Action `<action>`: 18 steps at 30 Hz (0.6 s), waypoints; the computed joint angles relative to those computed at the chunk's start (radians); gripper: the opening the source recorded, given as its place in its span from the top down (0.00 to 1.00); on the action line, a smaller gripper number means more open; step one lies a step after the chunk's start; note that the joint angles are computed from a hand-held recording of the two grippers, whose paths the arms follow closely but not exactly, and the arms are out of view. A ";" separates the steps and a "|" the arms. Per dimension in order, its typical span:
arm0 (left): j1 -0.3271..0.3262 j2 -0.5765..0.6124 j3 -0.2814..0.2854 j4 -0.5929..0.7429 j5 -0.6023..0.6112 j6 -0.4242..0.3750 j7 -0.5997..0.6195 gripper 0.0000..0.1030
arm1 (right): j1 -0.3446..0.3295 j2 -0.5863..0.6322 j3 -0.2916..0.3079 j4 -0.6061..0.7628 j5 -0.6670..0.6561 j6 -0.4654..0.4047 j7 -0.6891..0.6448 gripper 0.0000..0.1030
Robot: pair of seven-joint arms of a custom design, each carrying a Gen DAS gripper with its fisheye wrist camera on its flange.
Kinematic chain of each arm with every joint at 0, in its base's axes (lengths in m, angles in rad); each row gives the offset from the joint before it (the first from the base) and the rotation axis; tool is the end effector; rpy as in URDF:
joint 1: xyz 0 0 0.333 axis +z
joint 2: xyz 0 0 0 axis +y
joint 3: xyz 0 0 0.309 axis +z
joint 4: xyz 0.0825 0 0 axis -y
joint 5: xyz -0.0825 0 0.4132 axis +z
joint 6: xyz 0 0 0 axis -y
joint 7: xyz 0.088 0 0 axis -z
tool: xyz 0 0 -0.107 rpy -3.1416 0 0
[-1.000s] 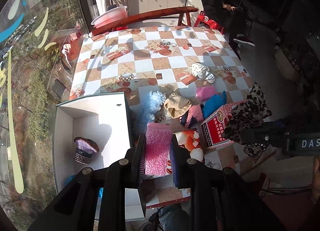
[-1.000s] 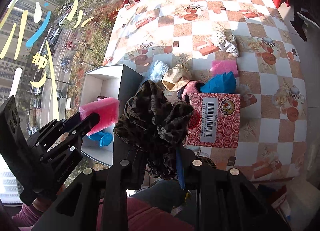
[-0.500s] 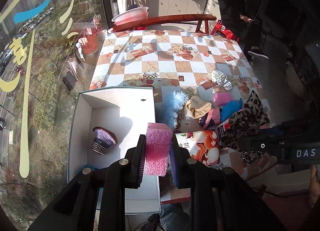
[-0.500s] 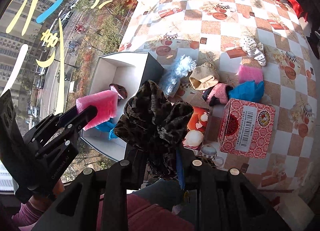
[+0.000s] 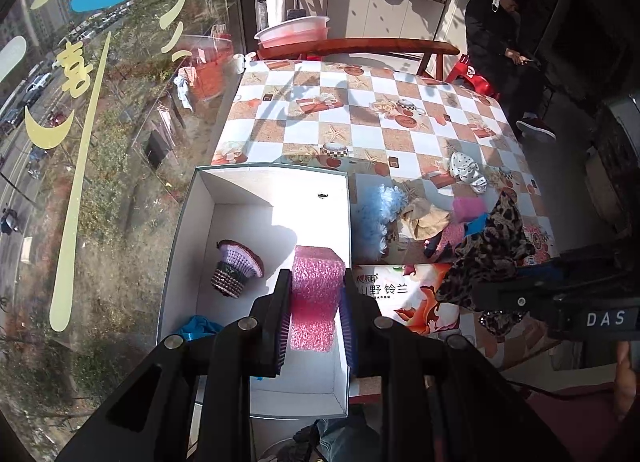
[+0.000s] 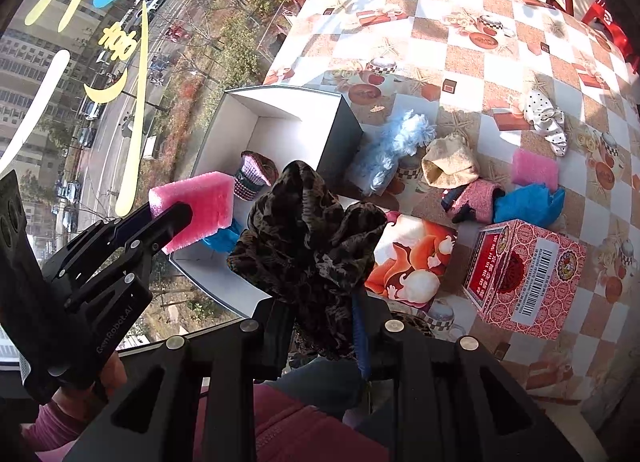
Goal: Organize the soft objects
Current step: 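Carry the pink sponge in the left tool while the right tool carries the scrunchie to the box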
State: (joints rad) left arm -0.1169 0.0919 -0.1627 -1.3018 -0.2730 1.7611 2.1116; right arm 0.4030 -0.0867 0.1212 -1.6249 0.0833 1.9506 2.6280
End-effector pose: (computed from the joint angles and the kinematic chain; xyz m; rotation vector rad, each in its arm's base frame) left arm 0.5932 -0.1887 0.7232 -1.0883 2.7426 -0.6800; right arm 0.5058 0.3028 0.6809 -1.3377 2.3781 0.1030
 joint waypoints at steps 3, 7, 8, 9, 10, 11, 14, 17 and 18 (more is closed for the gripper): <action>0.004 -0.001 0.003 -0.002 0.002 0.003 -0.002 0.77 | 0.000 0.017 0.000 0.018 0.003 -0.002 -0.011 0.74; 0.006 0.004 0.005 0.003 0.007 0.004 -0.007 0.77 | 0.000 0.042 0.002 0.045 0.006 -0.005 -0.027 0.74; 0.008 0.005 0.006 0.006 0.007 0.003 -0.009 0.77 | -0.001 0.047 0.003 0.049 0.006 -0.006 -0.031 0.74; 0.008 0.007 0.007 0.007 0.008 0.003 -0.010 0.77 | -0.001 0.052 0.003 0.056 0.005 -0.007 -0.035 0.74; 0.010 0.007 0.008 0.008 0.009 0.003 -0.011 0.77 | -0.001 0.058 0.004 0.063 0.005 -0.008 -0.040 0.74; 0.011 0.008 0.008 0.009 0.010 0.003 -0.013 0.77 | -0.001 0.063 0.004 0.068 0.006 -0.009 -0.043 0.74; 0.013 0.013 0.009 0.013 0.013 0.004 -0.019 0.77 | -0.002 0.075 0.006 0.082 0.010 -0.011 -0.050 0.74; 0.015 0.019 0.010 0.019 0.015 0.004 -0.024 0.77 | -0.003 0.085 0.007 0.092 0.015 -0.012 -0.058 0.74; 0.015 0.021 0.010 0.021 0.017 0.006 -0.026 0.77 | -0.003 0.090 0.008 0.097 0.015 -0.013 -0.060 0.74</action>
State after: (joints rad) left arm -0.1021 0.1127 -0.1523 -1.2808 -0.2561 1.7667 2.0851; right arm 0.3996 0.0034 0.1288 -1.5274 0.0984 1.9375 2.5678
